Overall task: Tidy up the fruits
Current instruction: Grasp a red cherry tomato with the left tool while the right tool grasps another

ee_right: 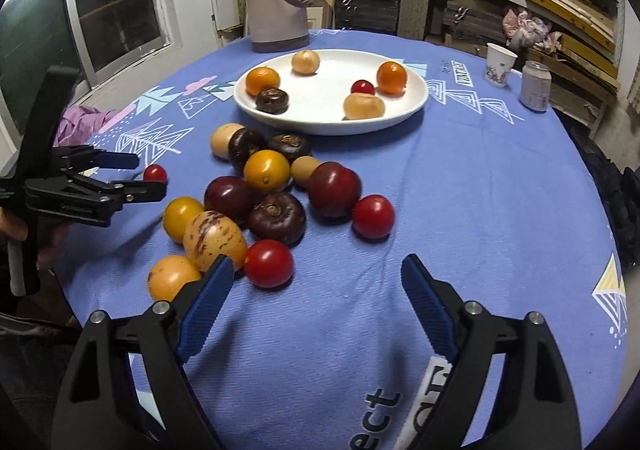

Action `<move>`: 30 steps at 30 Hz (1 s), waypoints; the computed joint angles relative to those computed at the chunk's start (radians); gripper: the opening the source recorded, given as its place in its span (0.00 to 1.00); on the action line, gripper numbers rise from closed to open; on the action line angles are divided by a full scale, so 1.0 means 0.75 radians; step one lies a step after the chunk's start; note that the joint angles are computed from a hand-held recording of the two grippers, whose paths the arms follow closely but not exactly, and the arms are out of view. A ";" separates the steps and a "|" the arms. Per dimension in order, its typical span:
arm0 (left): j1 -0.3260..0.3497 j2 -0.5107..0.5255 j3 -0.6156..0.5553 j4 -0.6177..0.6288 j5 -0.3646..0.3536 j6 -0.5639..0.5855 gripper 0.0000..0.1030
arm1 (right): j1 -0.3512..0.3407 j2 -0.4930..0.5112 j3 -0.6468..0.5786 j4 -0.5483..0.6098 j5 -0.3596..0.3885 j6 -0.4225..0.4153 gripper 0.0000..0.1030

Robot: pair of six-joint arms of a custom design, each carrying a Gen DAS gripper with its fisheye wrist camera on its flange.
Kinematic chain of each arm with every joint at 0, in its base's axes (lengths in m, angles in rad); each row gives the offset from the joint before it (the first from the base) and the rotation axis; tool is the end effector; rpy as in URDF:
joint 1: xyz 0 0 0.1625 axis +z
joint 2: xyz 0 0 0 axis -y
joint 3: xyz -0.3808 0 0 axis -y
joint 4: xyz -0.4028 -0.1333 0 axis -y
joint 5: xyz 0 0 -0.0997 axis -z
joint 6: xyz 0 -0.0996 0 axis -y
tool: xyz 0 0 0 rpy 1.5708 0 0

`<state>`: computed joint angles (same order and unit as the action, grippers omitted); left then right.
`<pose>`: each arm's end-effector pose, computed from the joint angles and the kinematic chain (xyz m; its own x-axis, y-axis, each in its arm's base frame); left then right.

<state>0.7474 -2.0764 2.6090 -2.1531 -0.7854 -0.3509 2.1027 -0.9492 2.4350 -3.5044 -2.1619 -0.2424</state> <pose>-0.0564 -0.3300 0.2257 -0.7274 0.2312 -0.6461 0.5138 0.8076 -0.2894 0.2606 -0.2894 0.0393 -0.7038 -0.3934 0.5916 -0.6449 0.7030 -0.2998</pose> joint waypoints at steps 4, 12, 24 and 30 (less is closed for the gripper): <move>0.037 0.014 0.005 -0.041 0.004 0.040 0.63 | 0.010 0.006 -0.003 0.002 -0.006 -0.002 0.81; 0.040 -0.028 0.004 0.010 0.034 0.034 0.36 | 0.018 0.042 -0.040 0.110 -0.058 -0.020 0.53; 0.042 -0.039 0.026 -0.059 -0.001 0.108 0.26 | -0.001 0.112 -0.117 0.189 -0.048 -0.027 0.46; 0.047 -0.036 0.022 -0.061 -0.006 0.115 0.26 | -0.019 0.120 -0.128 0.199 0.001 -0.009 0.29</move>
